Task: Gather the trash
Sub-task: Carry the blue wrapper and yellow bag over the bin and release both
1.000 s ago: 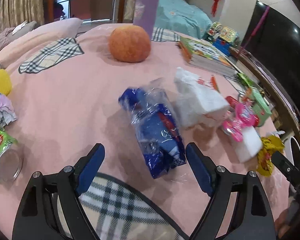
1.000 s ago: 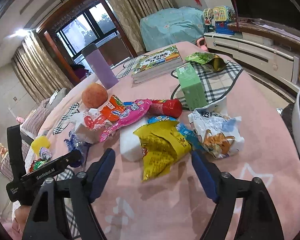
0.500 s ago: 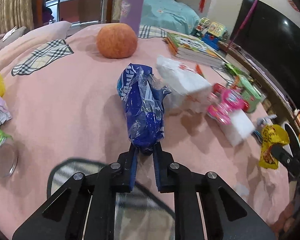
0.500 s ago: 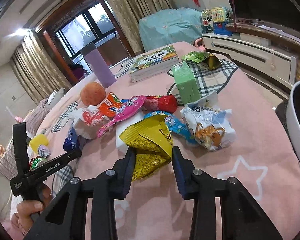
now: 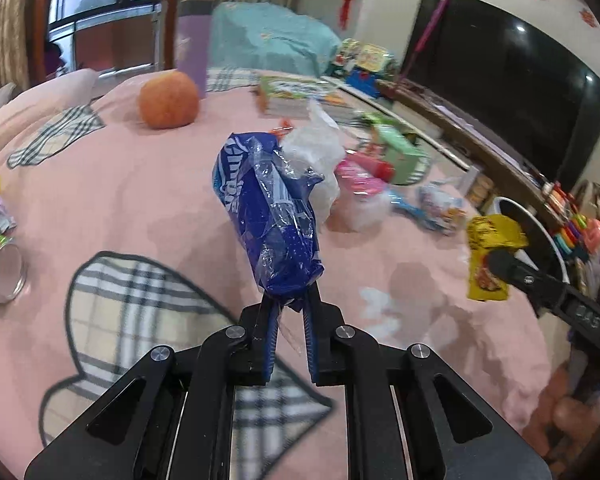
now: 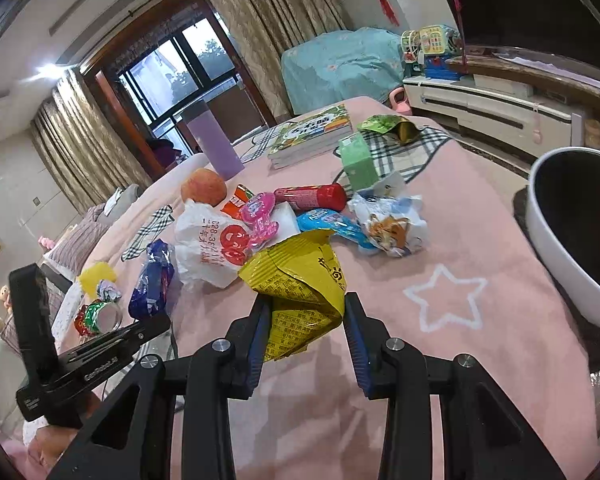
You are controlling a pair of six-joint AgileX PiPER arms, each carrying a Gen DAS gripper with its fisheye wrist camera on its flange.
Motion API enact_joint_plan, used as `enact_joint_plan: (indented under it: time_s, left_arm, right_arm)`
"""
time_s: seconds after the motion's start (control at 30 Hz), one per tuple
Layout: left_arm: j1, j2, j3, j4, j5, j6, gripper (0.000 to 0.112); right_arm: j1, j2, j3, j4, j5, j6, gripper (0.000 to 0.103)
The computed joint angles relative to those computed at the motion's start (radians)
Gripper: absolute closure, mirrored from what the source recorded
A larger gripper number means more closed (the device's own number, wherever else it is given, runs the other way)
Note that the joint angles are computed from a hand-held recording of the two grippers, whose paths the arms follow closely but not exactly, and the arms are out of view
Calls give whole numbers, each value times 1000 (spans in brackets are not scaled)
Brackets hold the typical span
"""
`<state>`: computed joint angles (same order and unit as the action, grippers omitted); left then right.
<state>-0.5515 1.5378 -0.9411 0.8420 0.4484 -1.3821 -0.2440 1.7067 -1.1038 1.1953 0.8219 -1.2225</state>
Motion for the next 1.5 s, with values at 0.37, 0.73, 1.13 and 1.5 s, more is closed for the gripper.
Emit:
enact_joint_plan:
  time_s: [0.37, 0.73, 1.13, 1.5]
  left_arm:
    - [-154, 90, -149, -47, 12, 100, 102]
    - [-219, 220, -330, -190, 27, 297, 102]
    - [-241, 356, -550, -377, 66, 538, 102]
    - [-257, 498, -803, -506, 150, 725, 102]
  right_arm:
    - [-150, -19, 32, 20, 47, -52, 66]
    - [-292, 16, -12, 18, 95, -55, 66]
    - [-394, 72, -104, 7, 113, -20, 66]
    - [-440, 138, -213, -11, 117, 24, 66]
